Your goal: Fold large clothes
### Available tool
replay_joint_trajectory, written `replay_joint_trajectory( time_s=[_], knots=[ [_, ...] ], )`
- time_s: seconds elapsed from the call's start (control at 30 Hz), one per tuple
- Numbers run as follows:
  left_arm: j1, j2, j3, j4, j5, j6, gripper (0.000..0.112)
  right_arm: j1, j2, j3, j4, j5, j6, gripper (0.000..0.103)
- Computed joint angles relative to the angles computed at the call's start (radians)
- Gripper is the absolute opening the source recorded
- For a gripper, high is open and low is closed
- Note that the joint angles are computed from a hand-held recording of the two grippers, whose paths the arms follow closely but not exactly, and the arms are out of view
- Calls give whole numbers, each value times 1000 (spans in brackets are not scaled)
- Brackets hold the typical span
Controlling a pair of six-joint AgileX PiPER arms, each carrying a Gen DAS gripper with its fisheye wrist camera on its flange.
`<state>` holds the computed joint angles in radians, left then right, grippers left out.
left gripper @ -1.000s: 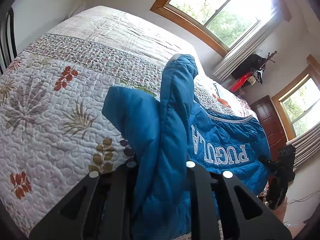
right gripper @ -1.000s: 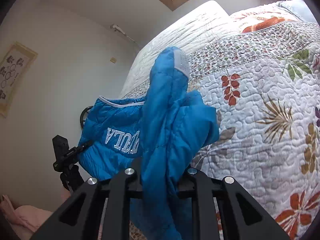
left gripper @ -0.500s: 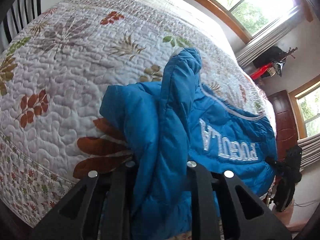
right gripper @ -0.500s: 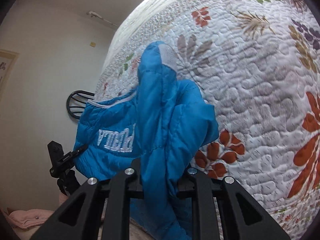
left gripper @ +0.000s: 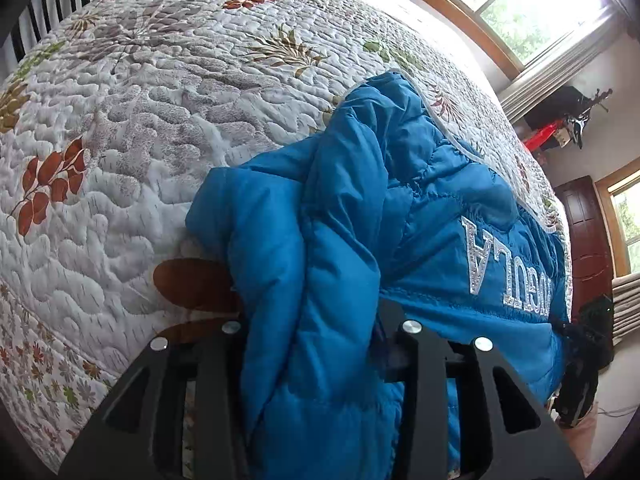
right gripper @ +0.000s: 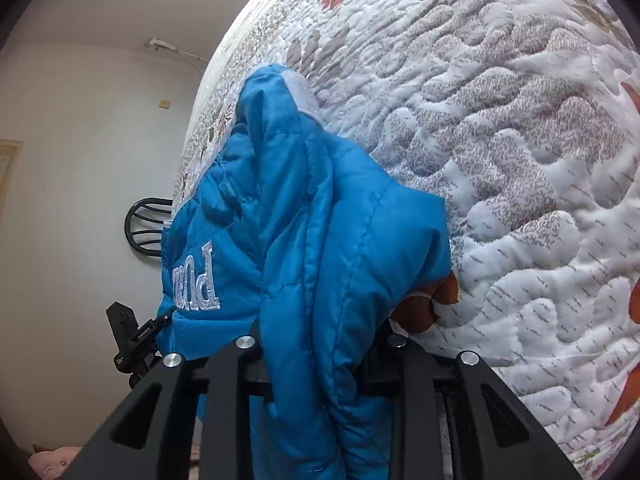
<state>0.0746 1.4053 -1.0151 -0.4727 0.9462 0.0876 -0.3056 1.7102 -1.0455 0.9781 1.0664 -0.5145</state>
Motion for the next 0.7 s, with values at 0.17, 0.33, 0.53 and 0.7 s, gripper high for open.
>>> replay_joint_trajectory(
  time_s=[0.17, 0.33, 0.53, 0.7],
  knots=[
    [75, -46, -20, -24, 93, 12, 48, -31, -110, 27, -94, 6, 60, 48],
    [108, -155, -63, 60, 162, -35, 53, -29, -249, -29, -298, 43, 203, 49],
    [-68, -144, -256, 226, 170, -166, 51, 137, -253, -237, -496, 65, 368, 48],
    [-298, 29, -399, 411, 161, -299, 51, 335, -96, -460, -684, 66, 525, 46]
  ],
)
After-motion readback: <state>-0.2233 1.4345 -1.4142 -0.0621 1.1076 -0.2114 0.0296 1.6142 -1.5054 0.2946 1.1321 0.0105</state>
